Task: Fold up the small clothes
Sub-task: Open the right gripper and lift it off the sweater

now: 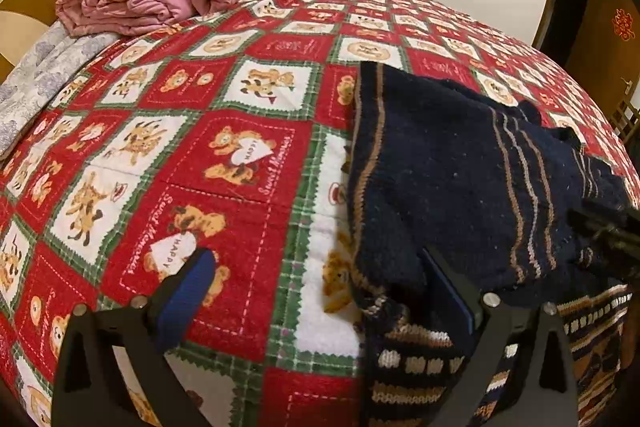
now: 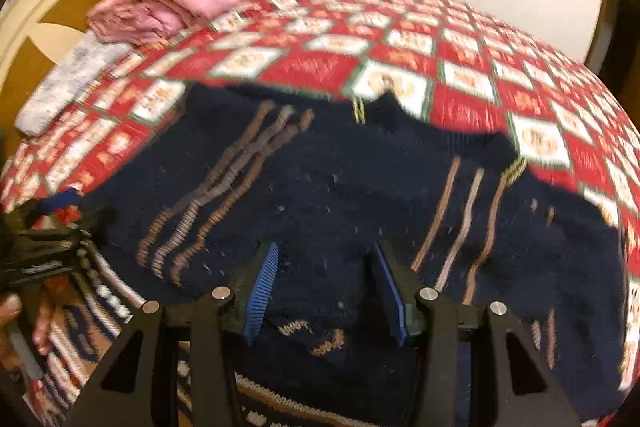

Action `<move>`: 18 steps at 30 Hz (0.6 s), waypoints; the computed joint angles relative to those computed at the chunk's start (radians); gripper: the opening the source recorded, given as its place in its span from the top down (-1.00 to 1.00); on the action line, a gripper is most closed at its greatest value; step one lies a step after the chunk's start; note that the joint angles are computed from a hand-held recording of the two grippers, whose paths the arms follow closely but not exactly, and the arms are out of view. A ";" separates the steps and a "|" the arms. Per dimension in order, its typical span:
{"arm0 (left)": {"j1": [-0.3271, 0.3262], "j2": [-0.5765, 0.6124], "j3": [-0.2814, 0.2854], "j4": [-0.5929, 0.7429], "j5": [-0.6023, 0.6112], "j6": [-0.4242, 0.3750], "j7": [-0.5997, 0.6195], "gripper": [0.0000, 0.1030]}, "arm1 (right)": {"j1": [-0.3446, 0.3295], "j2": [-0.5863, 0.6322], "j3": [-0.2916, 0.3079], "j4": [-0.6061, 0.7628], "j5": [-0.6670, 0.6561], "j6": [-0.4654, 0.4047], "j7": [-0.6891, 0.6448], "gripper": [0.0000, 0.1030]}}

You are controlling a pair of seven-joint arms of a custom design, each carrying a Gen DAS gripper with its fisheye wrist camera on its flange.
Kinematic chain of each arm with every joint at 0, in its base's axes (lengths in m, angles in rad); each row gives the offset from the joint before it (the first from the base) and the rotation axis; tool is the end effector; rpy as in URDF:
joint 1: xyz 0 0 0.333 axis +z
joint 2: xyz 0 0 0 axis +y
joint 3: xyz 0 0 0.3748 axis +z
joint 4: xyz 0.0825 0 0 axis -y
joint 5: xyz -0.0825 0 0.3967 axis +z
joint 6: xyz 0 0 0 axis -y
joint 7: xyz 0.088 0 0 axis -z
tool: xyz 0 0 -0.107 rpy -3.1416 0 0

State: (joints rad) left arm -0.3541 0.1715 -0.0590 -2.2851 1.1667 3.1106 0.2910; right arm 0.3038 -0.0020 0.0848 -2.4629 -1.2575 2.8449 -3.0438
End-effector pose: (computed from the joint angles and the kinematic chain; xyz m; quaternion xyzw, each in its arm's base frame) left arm 0.4777 -0.2934 0.3703 -0.5657 0.7556 -0.2817 0.1723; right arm 0.4333 0.2317 0.3623 -0.6289 0.7103 -0.2309 0.2162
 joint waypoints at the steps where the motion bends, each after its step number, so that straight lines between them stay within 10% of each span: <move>1: 0.001 0.003 0.000 0.002 -0.002 0.003 0.001 -0.99 | -0.006 0.002 -0.006 -0.005 -0.018 0.023 0.035 0.03; 4: 0.005 0.005 -0.001 -0.005 -0.034 0.020 0.028 -0.99 | -0.039 -0.010 -0.032 -0.041 -0.077 0.132 0.143 0.03; 14: -0.049 0.007 0.064 -0.011 -0.043 0.053 0.031 -1.00 | -0.012 -0.052 0.028 -0.064 -0.004 -0.019 0.088 0.00; 18: -0.034 0.013 0.044 -0.022 -0.149 0.063 0.129 -1.00 | -0.029 -0.069 0.011 -0.084 -0.120 0.045 0.191 -0.01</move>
